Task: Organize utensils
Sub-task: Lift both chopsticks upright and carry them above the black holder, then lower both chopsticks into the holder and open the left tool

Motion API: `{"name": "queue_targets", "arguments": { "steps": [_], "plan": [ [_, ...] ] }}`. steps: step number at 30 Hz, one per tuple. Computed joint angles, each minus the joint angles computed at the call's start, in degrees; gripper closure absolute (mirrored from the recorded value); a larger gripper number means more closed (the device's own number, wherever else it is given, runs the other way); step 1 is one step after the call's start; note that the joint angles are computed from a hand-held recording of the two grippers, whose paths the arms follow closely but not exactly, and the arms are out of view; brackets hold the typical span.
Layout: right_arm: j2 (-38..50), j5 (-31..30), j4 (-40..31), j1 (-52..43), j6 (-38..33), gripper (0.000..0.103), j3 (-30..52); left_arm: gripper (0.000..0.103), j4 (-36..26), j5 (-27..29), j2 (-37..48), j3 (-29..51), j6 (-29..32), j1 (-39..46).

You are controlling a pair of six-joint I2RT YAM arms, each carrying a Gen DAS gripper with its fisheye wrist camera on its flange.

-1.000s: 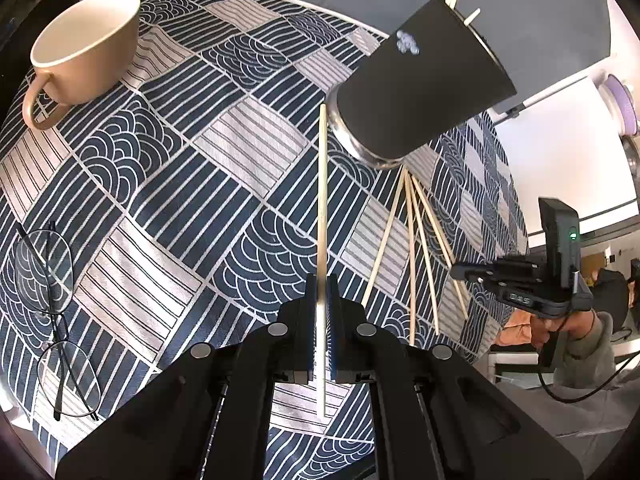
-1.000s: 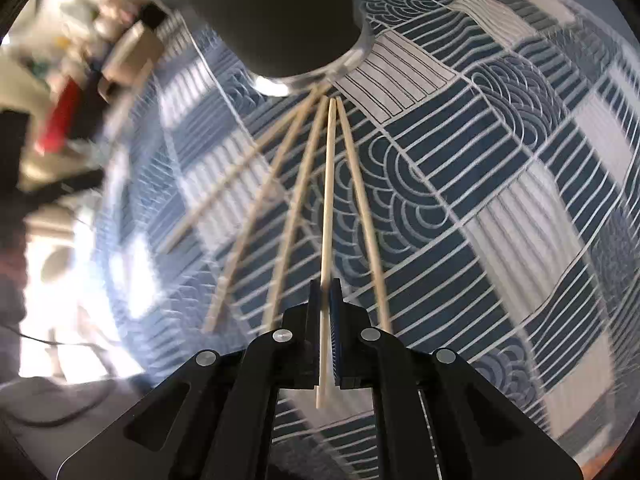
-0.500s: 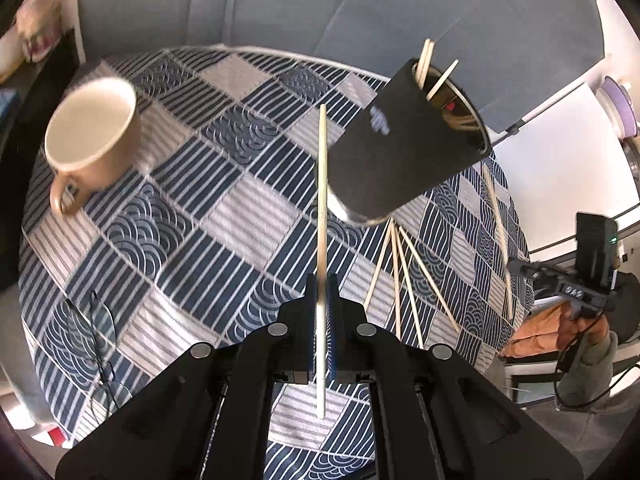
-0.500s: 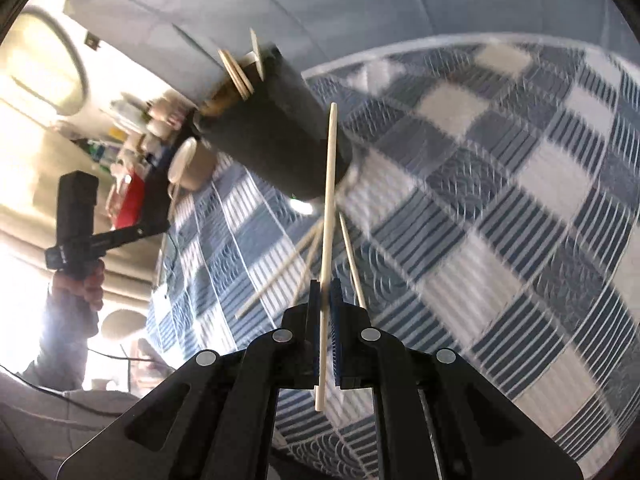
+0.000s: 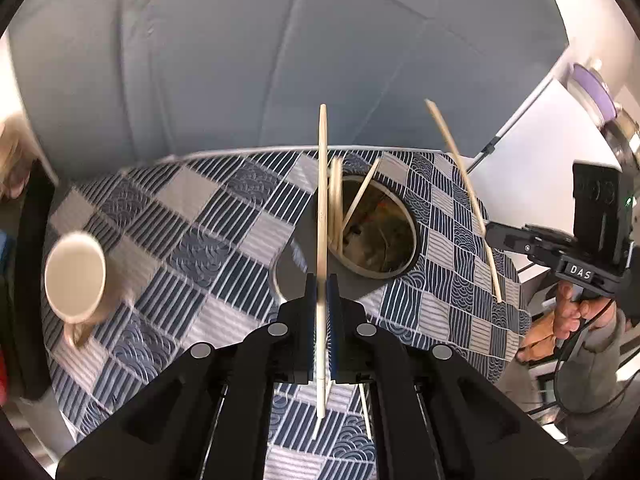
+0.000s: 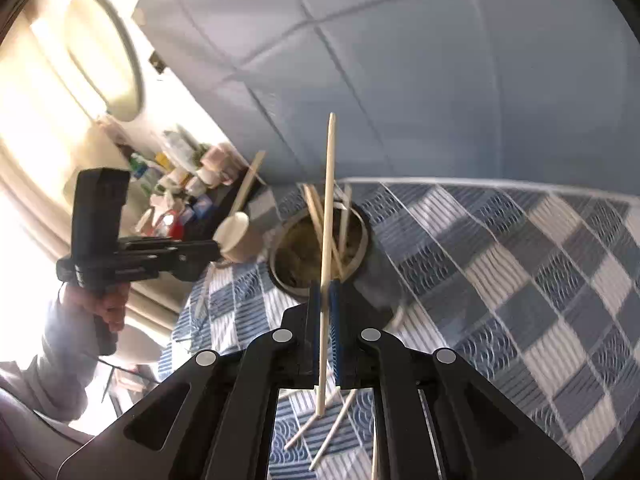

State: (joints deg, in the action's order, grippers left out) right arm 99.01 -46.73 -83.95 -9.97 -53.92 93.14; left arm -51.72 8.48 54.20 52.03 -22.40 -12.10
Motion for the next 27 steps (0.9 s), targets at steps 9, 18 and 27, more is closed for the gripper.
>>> {"name": "queue_targets", "arguments": {
  "steps": [9, 18, 27],
  "plan": [
    [5.00, -0.93, 2.82, 7.62, 4.98, 0.099, 5.74, 0.098, 7.17, 0.80, 11.48, 5.69, -1.82, -1.13],
    [8.94, 4.35, 7.63, 12.39, 8.95, 0.094, 7.05, 0.098, 11.59, 2.24, 17.79, 7.01, -1.96, 0.28],
    [11.04, 10.35, 7.61, 16.27, 8.71, 0.072, 9.43, 0.098, 18.45, 5.27, 17.31, 3.14, -3.35, 2.57]
  ]
}}
